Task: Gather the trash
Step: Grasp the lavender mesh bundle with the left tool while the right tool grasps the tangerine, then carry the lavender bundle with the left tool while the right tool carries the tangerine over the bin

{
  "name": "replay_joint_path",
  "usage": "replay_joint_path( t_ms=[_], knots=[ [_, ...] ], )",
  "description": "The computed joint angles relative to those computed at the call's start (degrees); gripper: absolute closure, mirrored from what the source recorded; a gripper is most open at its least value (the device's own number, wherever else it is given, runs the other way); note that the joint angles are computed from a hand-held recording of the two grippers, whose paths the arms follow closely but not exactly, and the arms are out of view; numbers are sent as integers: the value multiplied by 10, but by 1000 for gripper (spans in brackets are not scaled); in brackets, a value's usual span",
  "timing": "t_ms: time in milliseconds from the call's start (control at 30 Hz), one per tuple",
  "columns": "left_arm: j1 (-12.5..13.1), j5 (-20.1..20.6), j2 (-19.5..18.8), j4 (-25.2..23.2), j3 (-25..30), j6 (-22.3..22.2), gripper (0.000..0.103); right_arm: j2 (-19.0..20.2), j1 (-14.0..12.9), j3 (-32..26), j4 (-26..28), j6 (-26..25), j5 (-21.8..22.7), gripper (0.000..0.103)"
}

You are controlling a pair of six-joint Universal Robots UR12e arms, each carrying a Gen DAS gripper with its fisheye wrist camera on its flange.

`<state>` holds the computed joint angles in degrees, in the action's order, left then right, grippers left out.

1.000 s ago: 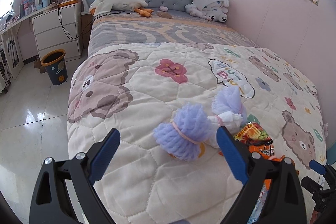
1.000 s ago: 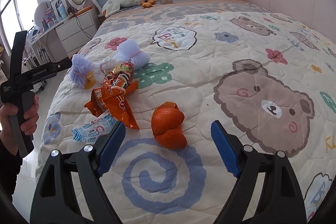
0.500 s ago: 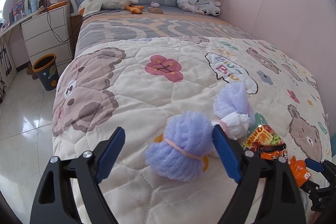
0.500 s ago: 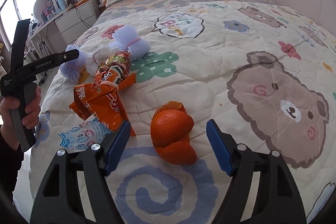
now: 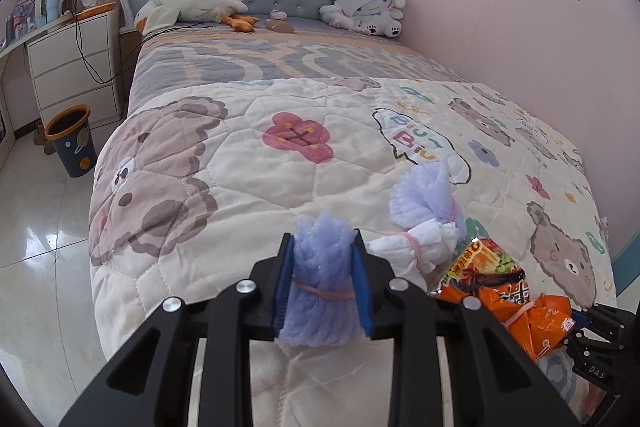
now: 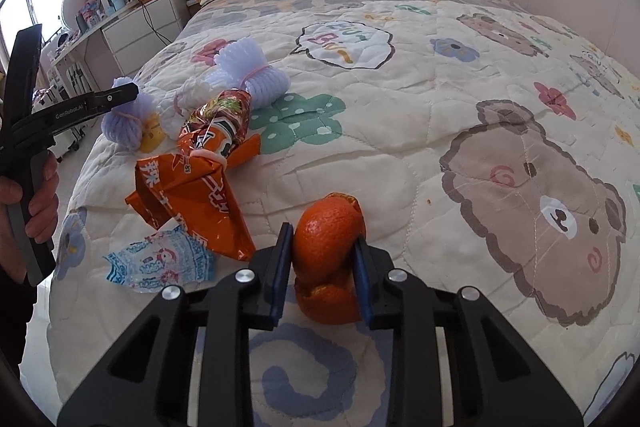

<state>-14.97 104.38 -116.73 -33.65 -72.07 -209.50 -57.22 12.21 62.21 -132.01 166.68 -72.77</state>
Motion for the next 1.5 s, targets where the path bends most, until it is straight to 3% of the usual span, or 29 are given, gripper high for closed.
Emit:
replay_joint_path(
  t_ms=[267,567,933,1500],
  knots=[
    [2,1,23,23,-23,-21,78,-18,-4,19,-17,8,7,78],
    [-12,21,53,34,-46,-28,78,-55,-14,55,-39,14,31,78],
    [-45,54,81,47,-63,-35,78,-113,-33,114,-68,19,76,78],
    [-96,73,104,60,-72,-33,78,-189,-65,188,-123,27,108,78]
  ],
)
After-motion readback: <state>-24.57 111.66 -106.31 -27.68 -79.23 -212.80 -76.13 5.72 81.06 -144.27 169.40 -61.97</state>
